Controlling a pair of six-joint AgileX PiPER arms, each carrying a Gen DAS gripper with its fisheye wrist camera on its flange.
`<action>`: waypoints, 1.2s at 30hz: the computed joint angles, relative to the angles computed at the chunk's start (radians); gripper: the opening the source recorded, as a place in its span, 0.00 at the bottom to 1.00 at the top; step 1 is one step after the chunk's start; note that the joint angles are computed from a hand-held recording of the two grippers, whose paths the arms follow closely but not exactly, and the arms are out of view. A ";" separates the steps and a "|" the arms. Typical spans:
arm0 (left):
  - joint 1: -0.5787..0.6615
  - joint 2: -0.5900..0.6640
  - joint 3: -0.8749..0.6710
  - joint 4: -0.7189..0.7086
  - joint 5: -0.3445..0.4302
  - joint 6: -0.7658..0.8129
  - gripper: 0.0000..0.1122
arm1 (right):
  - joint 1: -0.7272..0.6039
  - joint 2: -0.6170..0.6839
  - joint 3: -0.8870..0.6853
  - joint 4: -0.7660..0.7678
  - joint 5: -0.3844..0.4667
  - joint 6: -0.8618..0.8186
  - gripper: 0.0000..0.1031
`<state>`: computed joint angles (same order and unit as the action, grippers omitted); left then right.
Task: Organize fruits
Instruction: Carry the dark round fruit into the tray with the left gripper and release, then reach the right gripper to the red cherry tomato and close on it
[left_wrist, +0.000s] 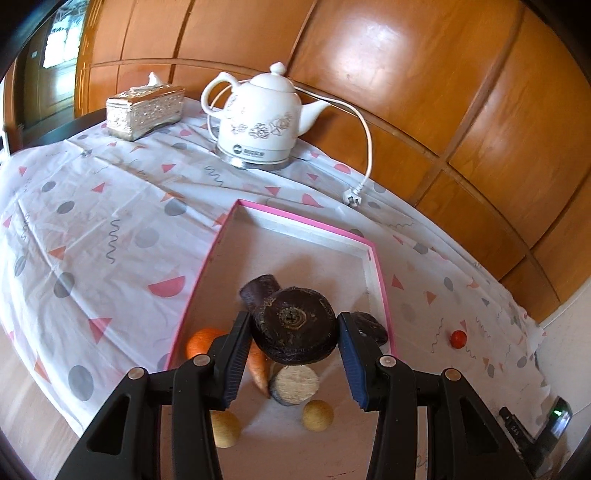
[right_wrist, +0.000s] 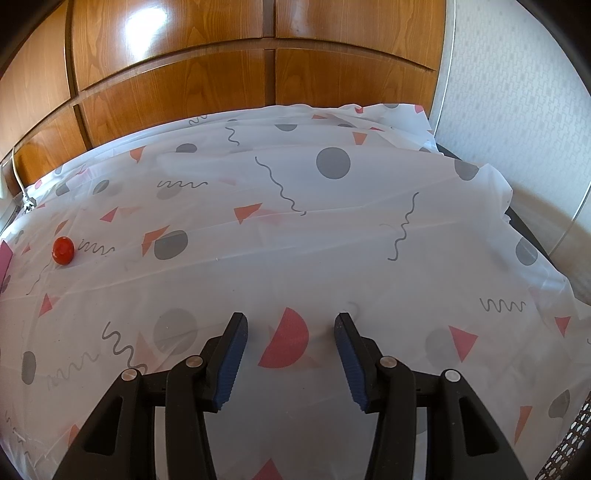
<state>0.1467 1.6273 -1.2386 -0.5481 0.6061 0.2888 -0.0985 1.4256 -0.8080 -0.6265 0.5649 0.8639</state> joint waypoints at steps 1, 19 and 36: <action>-0.009 0.004 -0.004 0.006 -0.003 -0.010 0.42 | 0.000 0.000 0.000 0.000 0.000 -0.001 0.48; -0.076 -0.063 0.068 0.213 -0.079 -0.190 0.65 | 0.000 0.000 -0.001 0.003 0.003 -0.004 0.48; -0.016 -0.161 0.191 0.241 -0.116 -0.182 0.74 | 0.027 0.023 -0.044 0.030 0.048 -0.016 0.48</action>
